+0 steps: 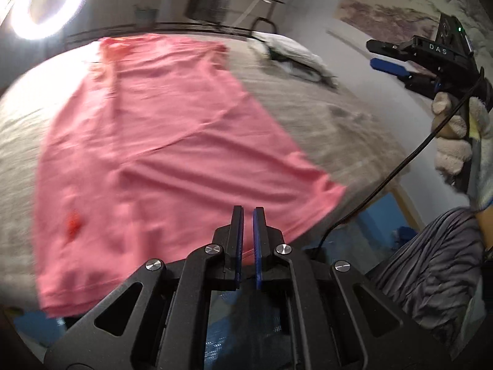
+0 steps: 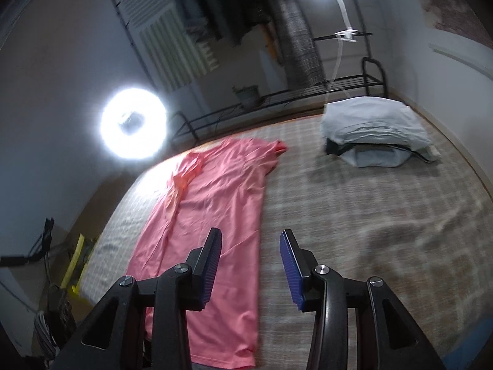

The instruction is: Fold small clothes

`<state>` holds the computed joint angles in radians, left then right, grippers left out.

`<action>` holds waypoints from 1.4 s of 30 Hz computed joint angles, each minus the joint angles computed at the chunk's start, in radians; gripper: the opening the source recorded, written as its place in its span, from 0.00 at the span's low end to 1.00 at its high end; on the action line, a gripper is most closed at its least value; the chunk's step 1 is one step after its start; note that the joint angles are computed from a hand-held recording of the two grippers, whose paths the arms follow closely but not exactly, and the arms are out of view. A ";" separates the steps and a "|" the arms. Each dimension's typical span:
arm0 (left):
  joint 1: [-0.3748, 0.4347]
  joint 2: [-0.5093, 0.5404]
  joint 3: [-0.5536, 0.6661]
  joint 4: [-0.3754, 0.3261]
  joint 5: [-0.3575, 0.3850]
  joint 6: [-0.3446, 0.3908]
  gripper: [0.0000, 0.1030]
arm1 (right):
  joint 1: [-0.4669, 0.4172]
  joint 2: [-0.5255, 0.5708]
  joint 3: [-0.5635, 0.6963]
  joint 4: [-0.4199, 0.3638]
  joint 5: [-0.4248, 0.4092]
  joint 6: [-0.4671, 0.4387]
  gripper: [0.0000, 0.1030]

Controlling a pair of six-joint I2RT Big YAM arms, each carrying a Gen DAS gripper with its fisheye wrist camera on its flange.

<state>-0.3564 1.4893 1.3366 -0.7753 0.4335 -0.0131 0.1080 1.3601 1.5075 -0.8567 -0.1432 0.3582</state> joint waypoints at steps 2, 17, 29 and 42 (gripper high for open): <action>-0.034 0.029 0.028 0.008 0.027 -0.028 0.03 | -0.033 -0.030 -0.030 0.016 0.001 0.021 0.41; -0.226 0.142 0.104 0.004 -0.089 0.045 0.41 | -0.183 -0.058 -0.096 0.050 -0.143 0.105 0.42; -0.197 0.153 0.127 0.014 -0.089 -0.001 0.01 | -0.168 0.278 0.256 -0.057 -0.252 -0.015 0.49; -0.127 0.069 0.081 0.072 -0.014 -0.134 0.01 | -0.119 0.816 0.829 -0.176 -0.304 0.165 0.48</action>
